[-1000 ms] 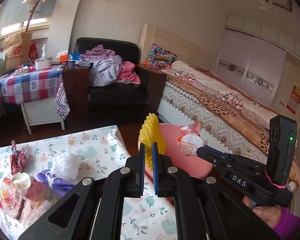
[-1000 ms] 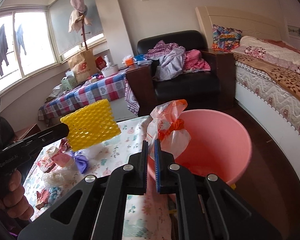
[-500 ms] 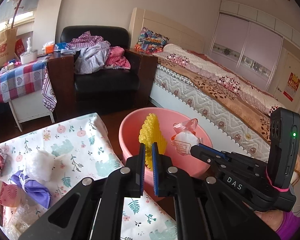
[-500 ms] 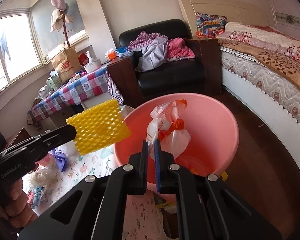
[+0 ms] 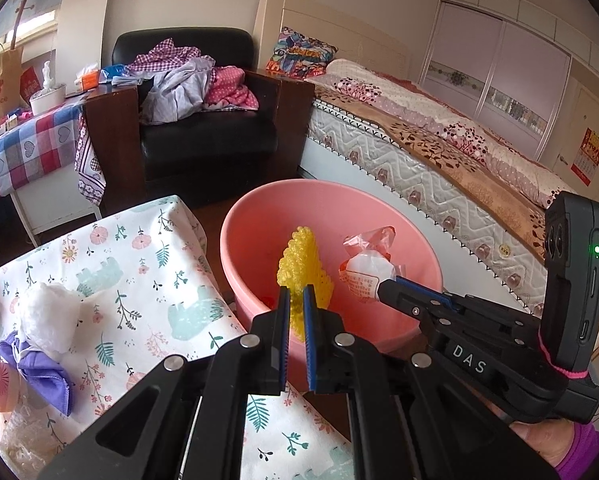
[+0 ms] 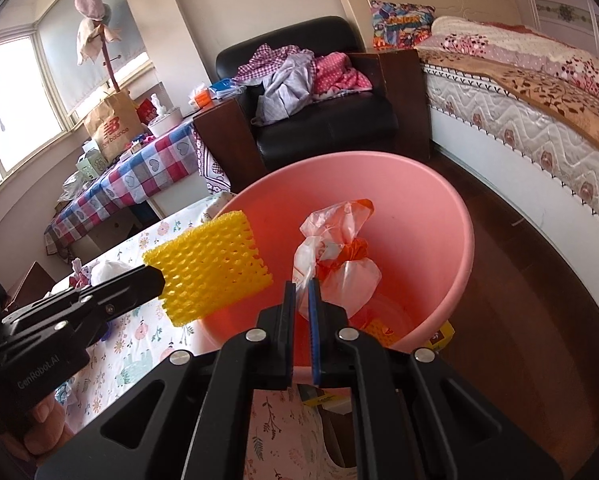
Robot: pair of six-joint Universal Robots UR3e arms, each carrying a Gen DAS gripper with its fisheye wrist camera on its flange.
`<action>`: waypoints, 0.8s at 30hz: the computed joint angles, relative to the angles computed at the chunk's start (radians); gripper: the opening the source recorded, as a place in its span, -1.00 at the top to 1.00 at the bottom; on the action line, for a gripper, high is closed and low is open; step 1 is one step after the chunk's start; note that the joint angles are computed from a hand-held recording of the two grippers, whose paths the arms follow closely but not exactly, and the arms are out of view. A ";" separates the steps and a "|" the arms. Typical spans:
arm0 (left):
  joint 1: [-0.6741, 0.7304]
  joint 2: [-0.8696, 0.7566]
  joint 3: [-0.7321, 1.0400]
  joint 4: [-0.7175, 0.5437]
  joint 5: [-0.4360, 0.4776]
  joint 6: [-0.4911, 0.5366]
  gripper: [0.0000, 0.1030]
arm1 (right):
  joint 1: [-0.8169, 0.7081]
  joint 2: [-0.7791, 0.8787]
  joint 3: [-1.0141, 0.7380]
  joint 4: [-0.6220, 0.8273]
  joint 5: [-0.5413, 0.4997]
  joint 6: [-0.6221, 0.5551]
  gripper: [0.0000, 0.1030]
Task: Collect trash
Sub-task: 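Carry both items over the pink bucket and open both tools to drop them, then move both open tools back over the table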
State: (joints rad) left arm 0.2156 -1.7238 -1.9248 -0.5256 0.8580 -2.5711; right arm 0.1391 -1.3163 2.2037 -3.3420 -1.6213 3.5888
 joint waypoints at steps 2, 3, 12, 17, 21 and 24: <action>0.002 -0.002 -0.001 -0.005 -0.004 0.002 0.88 | 0.001 0.007 -0.003 0.003 -0.002 -0.004 0.87; 0.004 -0.002 -0.003 -0.008 -0.007 0.004 0.88 | 0.002 0.010 -0.005 0.004 -0.004 -0.005 0.87; 0.023 0.010 0.005 -0.062 -0.041 0.025 0.59 | 0.013 0.029 -0.029 0.026 -0.017 0.008 0.87; 0.040 0.036 -0.001 -0.076 -0.072 0.012 0.30 | 0.021 0.029 -0.049 0.061 -0.038 0.015 0.87; 0.061 0.065 -0.003 -0.108 -0.102 0.033 0.28 | 0.021 0.027 -0.053 0.078 -0.037 0.018 0.85; 0.080 0.093 -0.009 -0.141 -0.124 0.055 0.28 | 0.022 0.023 -0.050 0.069 -0.034 0.020 0.48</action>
